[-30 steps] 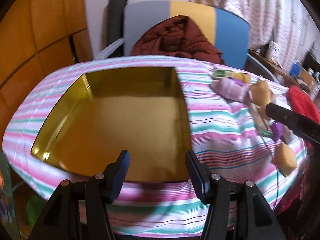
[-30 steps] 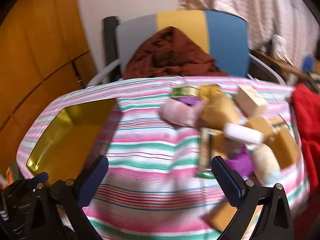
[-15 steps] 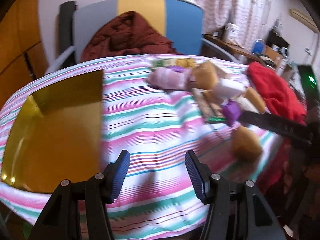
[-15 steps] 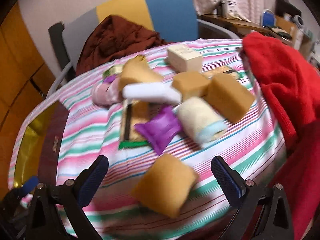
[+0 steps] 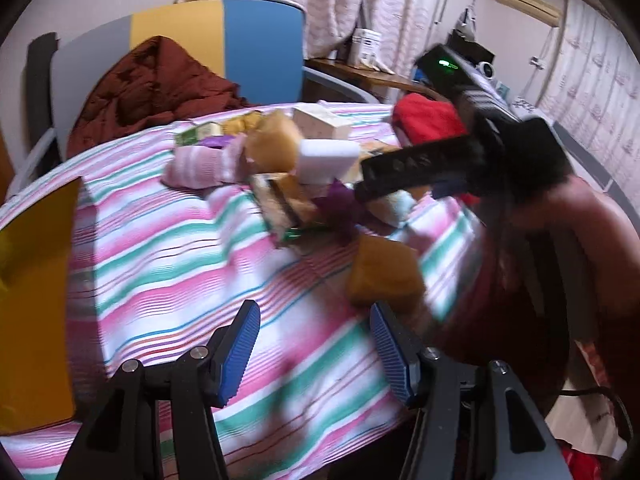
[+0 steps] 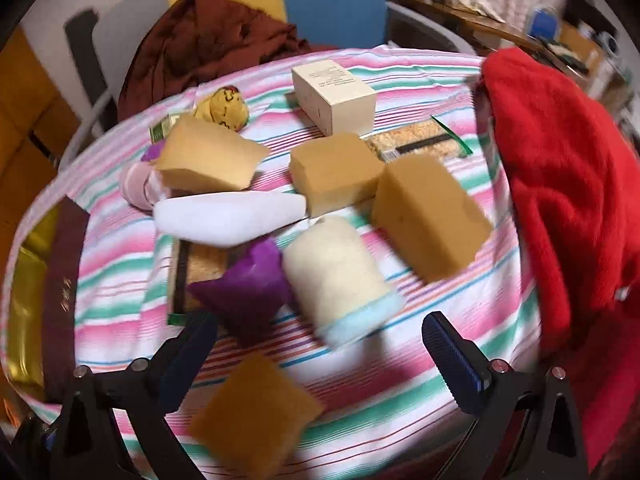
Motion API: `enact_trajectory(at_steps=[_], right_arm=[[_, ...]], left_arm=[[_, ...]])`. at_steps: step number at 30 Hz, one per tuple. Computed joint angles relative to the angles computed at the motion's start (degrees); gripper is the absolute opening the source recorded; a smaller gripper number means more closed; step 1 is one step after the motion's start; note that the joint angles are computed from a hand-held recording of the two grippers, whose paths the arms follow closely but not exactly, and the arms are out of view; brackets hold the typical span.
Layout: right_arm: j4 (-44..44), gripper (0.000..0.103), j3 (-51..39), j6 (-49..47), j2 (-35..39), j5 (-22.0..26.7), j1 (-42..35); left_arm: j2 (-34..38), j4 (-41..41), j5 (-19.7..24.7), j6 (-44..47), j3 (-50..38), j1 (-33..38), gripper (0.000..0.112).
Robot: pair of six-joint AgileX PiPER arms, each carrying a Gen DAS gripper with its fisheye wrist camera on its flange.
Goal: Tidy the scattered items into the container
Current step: 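Grasp the orange sponge with the left tool while the right tool grasps the rolled white sock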
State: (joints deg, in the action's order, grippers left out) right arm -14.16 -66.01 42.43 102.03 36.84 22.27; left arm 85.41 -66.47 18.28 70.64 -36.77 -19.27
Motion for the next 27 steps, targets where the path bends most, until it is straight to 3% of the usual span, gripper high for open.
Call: enact_trajectory(at_steps=[2,5,7,9,10,11,17,24,27], right_arm=[[3.2,0.103,-2.4,-5.9,1.7,3.0,-2.4],[15.6,0.095,-3.1,-17.8,3.4,2.1,-7.6],[20.0,0.079,-4.2,-21.4,5.1,3.1,-9.3],[21.4,0.075,-4.1,-22.7,5.2,2.5,-9.7],[21.7,0.066,-3.4,-22.9,4.6,1.2,-9.9],[22.1,0.064,-2.9,-23.0,4.3,0.4,-10.0],[20.8,0.062,1.6,-21.4,0.0,-5.0,-9.0],[24.5,0.062,7.1,-23.9,-4.6,-10.9,-9.5],[25.2,0.062,8.0,-24.6,-5.8,-11.2,-10.1]], left_arm=[[1.5,-4.2,2.6,4.3,-0.8,0.4,0.058],[4.0,-4.1,4.5,3.1,-2.7,0.1,0.058],[5.8,-4.7,7.1,3.2,-4.1,0.6,0.058],[6.8,-6.4,8.9,4.6,-4.9,0.5,0.058],[7.1,-6.8,8.9,5.0,-5.1,0.0,0.058],[7.3,-7.4,8.5,5.7,-5.2,-0.8,0.058],[8.9,-6.3,3.1,6.1,-6.5,-6.2,0.058],[14.0,-6.6,3.2,6.9,-10.4,-8.2,0.057],[15.4,-8.3,0.8,8.3,-10.8,-9.6,0.058]])
